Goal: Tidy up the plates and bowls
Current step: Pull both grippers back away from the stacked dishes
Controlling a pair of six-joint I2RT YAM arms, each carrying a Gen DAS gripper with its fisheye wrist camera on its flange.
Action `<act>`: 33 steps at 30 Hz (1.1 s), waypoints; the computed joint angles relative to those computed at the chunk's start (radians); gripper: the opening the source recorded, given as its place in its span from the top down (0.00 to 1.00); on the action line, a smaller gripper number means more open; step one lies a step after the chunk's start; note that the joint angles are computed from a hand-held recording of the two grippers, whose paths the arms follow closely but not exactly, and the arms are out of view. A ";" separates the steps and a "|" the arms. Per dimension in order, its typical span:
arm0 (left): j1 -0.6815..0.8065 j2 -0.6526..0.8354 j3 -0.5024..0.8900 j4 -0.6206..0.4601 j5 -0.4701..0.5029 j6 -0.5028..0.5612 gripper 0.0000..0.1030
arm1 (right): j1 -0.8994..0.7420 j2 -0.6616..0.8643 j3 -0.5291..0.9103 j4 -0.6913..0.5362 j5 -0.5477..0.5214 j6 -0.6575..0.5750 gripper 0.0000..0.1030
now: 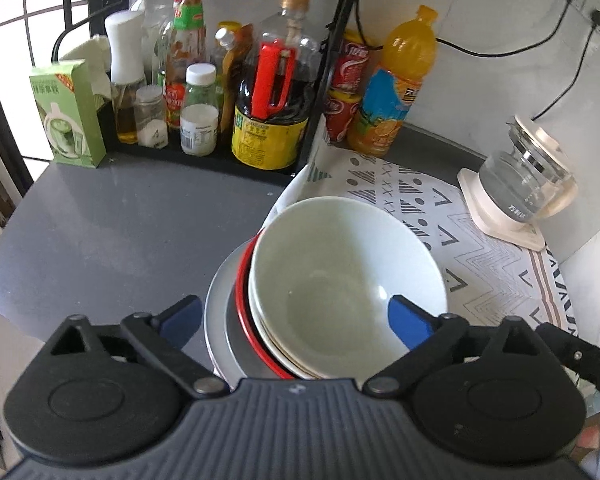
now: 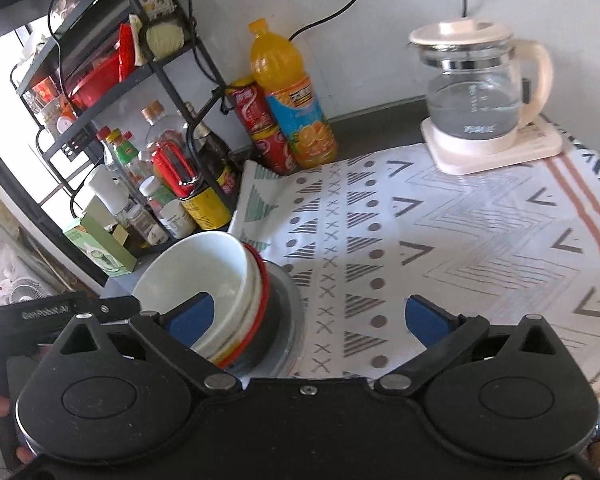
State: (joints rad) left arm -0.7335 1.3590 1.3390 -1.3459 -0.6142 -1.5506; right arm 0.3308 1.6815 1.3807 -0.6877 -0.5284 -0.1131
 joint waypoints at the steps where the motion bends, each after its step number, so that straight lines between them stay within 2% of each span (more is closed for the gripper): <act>1: -0.013 0.014 0.025 -0.021 -0.008 -0.020 0.02 | -0.009 -0.010 -0.005 -0.004 0.005 -0.008 0.00; 8: -0.081 0.058 0.139 -0.093 -0.060 -0.048 0.00 | -0.054 -0.097 -0.060 0.018 0.038 0.012 0.00; 13: -0.103 0.035 0.150 -0.073 -0.085 -0.006 0.00 | -0.051 -0.170 -0.112 0.060 0.088 0.060 0.00; 18: -0.108 -0.021 0.110 -0.016 -0.078 0.097 0.00 | -0.022 -0.271 -0.201 0.135 0.163 0.157 0.00; 23: -0.163 -0.090 0.069 -0.008 -0.093 0.140 0.00 | 0.031 -0.386 -0.298 0.187 0.265 0.269 0.00; 29: -0.244 -0.180 -0.012 -0.025 -0.125 0.134 0.00 | 0.123 -0.513 -0.380 0.175 0.410 0.349 0.00; 33: -0.319 -0.225 -0.046 -0.083 -0.146 0.067 0.00 | 0.195 -0.592 -0.416 0.136 0.485 0.394 0.00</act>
